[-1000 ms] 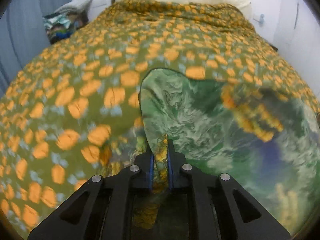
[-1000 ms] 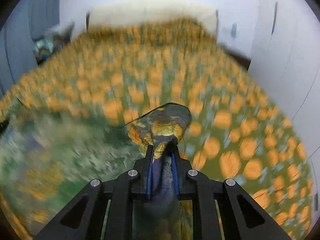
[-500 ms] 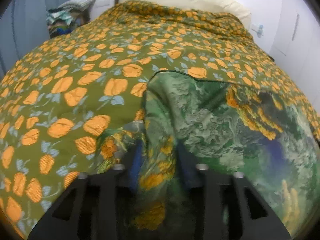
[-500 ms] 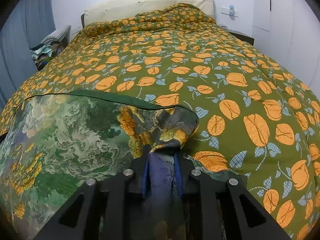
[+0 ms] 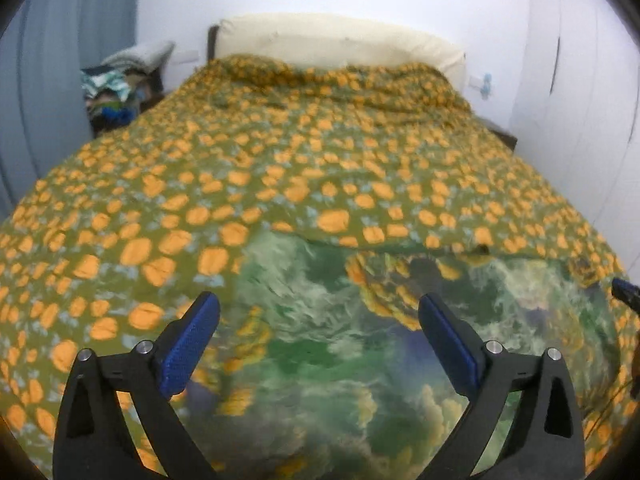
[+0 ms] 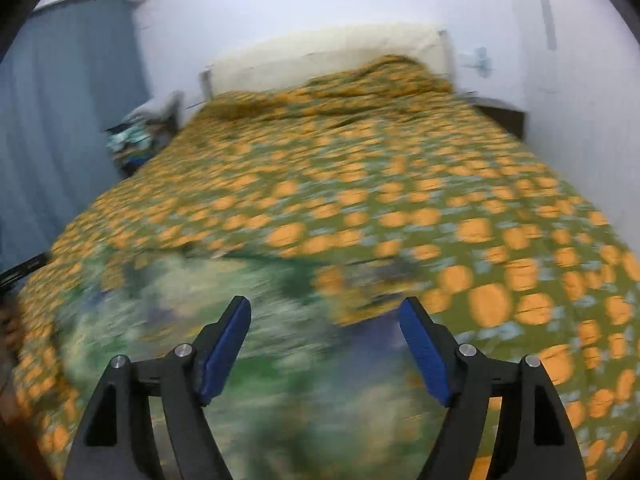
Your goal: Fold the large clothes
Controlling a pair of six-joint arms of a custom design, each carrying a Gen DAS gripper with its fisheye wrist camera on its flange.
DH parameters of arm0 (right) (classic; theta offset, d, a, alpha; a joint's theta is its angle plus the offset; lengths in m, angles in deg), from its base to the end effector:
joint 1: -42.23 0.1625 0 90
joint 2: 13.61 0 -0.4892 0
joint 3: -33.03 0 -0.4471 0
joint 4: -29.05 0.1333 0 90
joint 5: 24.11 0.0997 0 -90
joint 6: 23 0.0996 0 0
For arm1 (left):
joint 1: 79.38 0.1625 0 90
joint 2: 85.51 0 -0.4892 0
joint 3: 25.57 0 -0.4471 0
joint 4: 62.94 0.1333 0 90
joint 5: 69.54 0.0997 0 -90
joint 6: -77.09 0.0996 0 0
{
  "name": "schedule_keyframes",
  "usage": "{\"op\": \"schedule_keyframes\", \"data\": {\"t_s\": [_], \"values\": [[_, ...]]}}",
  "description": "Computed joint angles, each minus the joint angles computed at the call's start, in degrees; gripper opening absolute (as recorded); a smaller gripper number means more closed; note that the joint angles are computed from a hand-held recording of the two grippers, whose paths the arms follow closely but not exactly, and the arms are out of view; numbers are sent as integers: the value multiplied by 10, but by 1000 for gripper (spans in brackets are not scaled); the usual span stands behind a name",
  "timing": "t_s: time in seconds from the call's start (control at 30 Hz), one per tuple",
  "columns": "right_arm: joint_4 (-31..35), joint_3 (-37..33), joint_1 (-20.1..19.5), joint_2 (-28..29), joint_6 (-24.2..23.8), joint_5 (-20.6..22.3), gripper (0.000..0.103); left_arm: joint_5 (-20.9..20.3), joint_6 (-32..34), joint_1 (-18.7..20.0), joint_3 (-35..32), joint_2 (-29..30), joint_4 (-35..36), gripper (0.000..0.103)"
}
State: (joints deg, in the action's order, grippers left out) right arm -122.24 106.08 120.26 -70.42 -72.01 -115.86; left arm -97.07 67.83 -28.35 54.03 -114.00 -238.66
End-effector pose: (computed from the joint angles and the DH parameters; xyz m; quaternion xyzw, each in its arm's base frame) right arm -0.0464 -0.8467 0.4471 0.2878 -0.8776 0.3229 0.2065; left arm -0.3427 -0.7760 0.0666 0.0602 0.8286 -0.4344 0.3480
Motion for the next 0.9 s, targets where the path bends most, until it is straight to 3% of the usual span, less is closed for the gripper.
{"op": "schedule_keyframes", "data": {"t_s": [0.07,0.13,0.2,0.27,0.53,0.63,0.7,0.77,0.83,0.9], "values": [[-5,17,-4,3,-7,-10,76,16,-42,14,-7,11,36,100],[-13,20,-11,16,-8,-37,76,31,-125,32,3,6,102,99],[-18,17,-24,27,-15,-37,74,0,-158,50,29,-5,91,100],[-32,21,-35,29,-37,-13,74,-33,-143,61,49,-8,19,100],[-34,10,-51,44,-37,32,74,-27,-97,63,40,7,-16,102],[-30,8,-46,44,-32,22,75,-9,-146,53,42,-3,47,101],[-25,7,-37,39,-26,-1,75,11,-184,36,42,-21,146,100],[-25,19,-28,22,-18,-11,75,22,-164,14,47,-32,180,100],[-37,49,-27,-14,-11,18,75,18,-92,-12,53,-32,132,100],[-38,75,-27,-44,-10,42,76,-24,-36,-30,41,-24,108,100]]}}
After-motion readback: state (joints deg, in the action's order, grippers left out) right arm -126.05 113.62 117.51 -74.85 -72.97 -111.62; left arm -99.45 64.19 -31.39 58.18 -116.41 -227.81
